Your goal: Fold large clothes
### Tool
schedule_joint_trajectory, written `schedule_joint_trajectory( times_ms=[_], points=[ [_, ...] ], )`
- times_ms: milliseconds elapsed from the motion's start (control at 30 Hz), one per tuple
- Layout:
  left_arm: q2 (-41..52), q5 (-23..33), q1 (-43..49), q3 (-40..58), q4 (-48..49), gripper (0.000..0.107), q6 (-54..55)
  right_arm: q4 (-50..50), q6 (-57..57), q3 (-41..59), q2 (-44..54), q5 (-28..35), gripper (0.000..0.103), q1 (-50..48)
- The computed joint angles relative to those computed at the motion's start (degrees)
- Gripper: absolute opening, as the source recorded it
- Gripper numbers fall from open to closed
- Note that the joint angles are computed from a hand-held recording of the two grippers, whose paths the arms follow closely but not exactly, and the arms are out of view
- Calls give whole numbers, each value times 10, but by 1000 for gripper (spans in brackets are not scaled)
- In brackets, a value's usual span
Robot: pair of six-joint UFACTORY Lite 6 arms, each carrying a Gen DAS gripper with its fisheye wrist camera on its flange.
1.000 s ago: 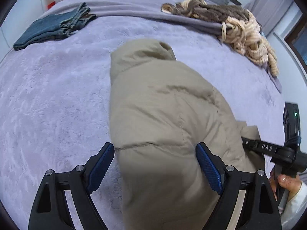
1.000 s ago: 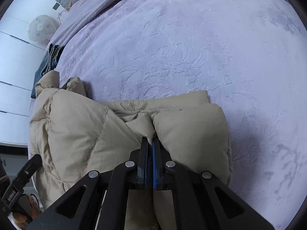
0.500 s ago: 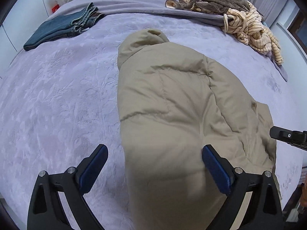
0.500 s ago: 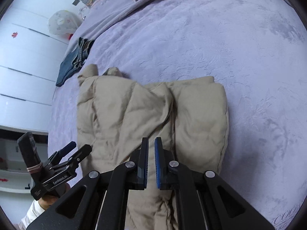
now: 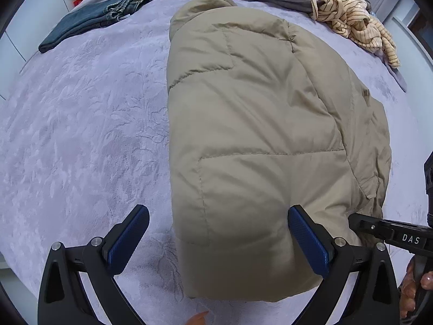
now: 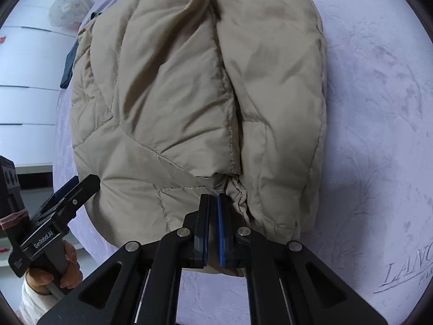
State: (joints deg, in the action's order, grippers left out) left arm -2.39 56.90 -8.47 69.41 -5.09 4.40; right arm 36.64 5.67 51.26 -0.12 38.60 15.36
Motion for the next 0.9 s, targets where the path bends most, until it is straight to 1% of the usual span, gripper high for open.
schedule_joint_trajectory(
  times_ms=[100, 200, 267, 367, 467, 667, 767, 833, 900],
  points=[
    [-19, -3, -5, -7, 12, 103, -17, -6, 6, -5, -2, -6, 5, 1],
    [-19, 3, 14, -8, -13, 103, -3, -30, 25, -10, -3, -15, 5, 9],
    [-14, 7, 27, -6, -22, 103, 10, -46, 51, -13, 0, -30, 5, 28],
    [-20, 10, 33, -3, -17, 103, 17, -65, 93, -15, -11, -32, 6, 37],
    [-25, 14, 37, 4, -7, 103, 19, -96, 147, -13, -35, -25, 7, 57],
    [-53, 30, 39, 10, 3, 103, 24, -154, 244, -6, -77, 9, 7, 96],
    [-71, 42, 42, 9, -3, 103, 29, -160, 251, -4, -90, 23, 7, 101],
    [-86, 45, 36, 3, 10, 103, 18, -163, 256, -8, -102, 28, 7, 108],
    [-101, 48, 25, -6, 32, 103, -3, -158, 236, -12, -120, 44, 7, 92]
  ],
)
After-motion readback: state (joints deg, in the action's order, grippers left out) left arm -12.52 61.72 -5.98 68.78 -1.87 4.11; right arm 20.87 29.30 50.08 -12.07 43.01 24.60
